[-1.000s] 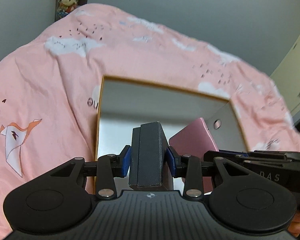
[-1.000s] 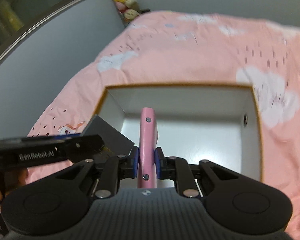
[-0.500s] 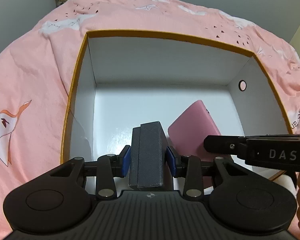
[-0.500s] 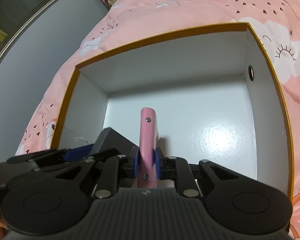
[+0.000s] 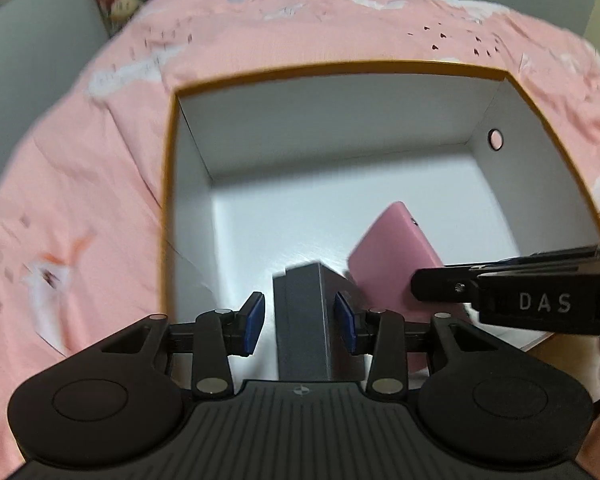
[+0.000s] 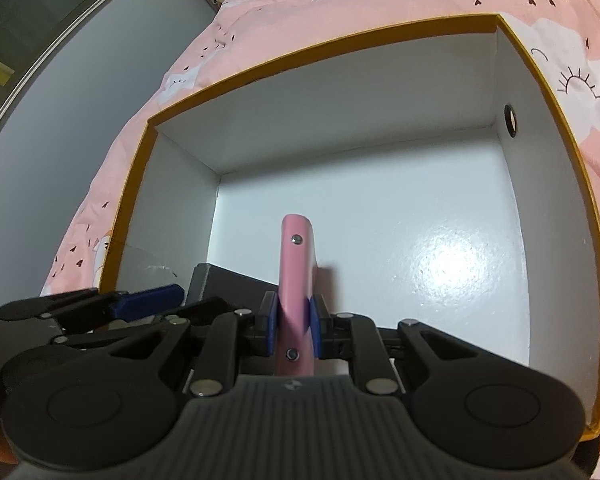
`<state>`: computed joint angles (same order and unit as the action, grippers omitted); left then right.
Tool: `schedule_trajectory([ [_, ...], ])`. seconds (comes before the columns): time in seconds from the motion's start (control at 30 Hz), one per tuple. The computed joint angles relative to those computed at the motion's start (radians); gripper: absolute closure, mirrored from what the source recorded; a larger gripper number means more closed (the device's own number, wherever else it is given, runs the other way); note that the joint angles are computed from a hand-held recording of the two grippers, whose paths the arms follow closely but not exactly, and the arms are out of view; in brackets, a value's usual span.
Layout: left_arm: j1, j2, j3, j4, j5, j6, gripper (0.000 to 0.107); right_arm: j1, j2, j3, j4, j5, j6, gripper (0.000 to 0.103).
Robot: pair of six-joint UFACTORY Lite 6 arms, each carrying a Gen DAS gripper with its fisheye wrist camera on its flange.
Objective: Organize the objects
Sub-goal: 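Carry the grey book and pink wallet into the box and release both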
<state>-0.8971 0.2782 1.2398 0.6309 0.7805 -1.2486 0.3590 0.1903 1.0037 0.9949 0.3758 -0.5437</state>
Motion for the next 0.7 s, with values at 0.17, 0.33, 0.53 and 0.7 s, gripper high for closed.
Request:
schedule_trajectory([
  [0.17, -0.011, -0.037, -0.02, 0.041, 0.034, 0.007, 0.061, -0.008, -0.008, -0.007, 0.065, 0.027, -0.052, 0.085],
  [0.33, -0.002, -0.113, -0.063, 0.072, 0.022, -0.024, 0.061, -0.01, 0.01, 0.008, 0.074, 0.036, -0.042, 0.085],
  [0.53, 0.016, -0.205, -0.129, 0.107, -0.012, -0.081, 0.061, -0.034, 0.021, -0.007, 0.193, 0.086, -0.126, 0.085],
  [0.7, 0.035, -0.247, -0.165, 0.135, -0.028, -0.121, 0.061, -0.035, 0.062, 0.03, 0.092, 0.101, -0.027, 0.085],
])
